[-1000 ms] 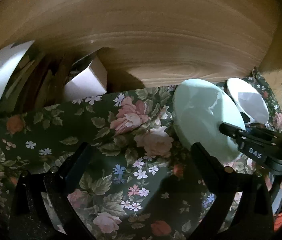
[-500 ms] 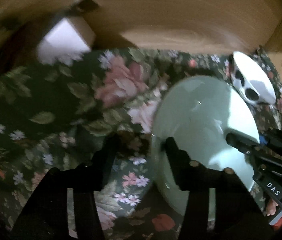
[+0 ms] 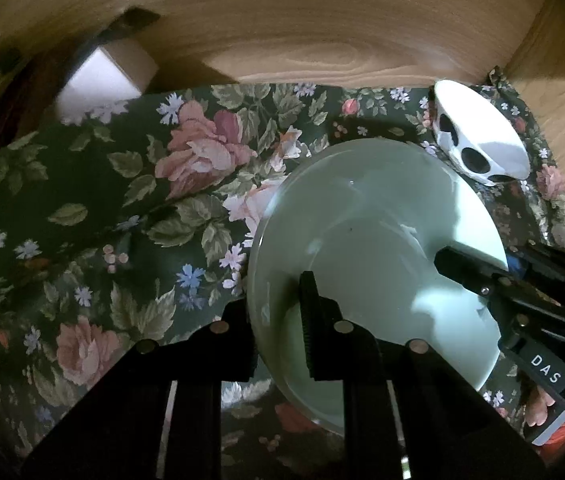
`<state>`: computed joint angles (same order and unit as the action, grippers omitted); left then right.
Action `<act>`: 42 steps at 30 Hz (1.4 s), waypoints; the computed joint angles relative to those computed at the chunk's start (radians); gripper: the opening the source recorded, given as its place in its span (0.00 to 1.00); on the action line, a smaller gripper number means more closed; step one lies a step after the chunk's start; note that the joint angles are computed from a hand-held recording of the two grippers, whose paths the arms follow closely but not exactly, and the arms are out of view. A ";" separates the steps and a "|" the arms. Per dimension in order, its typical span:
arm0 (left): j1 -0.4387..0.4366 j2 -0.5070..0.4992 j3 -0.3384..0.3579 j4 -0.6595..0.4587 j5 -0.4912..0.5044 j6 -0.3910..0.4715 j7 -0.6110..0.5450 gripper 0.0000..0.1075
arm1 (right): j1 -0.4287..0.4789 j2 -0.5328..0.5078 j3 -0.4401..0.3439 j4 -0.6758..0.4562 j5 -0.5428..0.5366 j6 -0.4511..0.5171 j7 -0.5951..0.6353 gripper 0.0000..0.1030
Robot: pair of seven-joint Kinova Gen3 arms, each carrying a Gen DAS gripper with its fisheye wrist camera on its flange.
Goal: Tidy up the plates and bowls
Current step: 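Lift the mint green bowl with both tools and carry it toward the pink bowl, then lower the mint green bowl into the pale pink bowl with both tools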
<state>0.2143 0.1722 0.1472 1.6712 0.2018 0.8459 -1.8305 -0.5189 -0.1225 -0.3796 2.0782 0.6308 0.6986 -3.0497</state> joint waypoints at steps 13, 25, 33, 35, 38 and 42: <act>-0.046 -0.227 -0.045 0.142 0.154 -0.025 -0.144 0.16 | -0.095 -0.032 -0.168 -0.069 0.190 0.271 -0.258 0.15; -0.048 -0.413 -0.149 0.248 0.257 -0.023 -0.249 0.16 | -0.317 0.044 -0.227 -0.164 0.322 0.549 -0.407 0.15; -0.051 -0.516 -0.245 0.327 0.312 -0.015 -0.338 0.16 | -0.464 0.113 -0.203 -0.224 0.387 0.665 -0.448 0.15; -0.056 -0.540 -0.261 0.343 0.314 -0.012 -0.348 0.16 | -0.498 0.127 -0.189 -0.237 0.400 0.675 -0.454 0.15; -0.066 -0.582 -0.292 0.368 0.307 -0.004 -0.362 0.16 | -0.539 0.142 -0.159 -0.247 0.412 0.669 -0.458 0.16; -0.075 -0.612 -0.335 0.385 0.297 0.008 -0.380 0.16 | -0.582 0.169 -0.131 -0.268 0.428 0.664 -0.460 0.15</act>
<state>0.1388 -0.4400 -0.1879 2.0558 0.4991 0.8543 -2.2107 -1.1012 0.0465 -0.5110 1.8102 1.0591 1.3629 -3.5094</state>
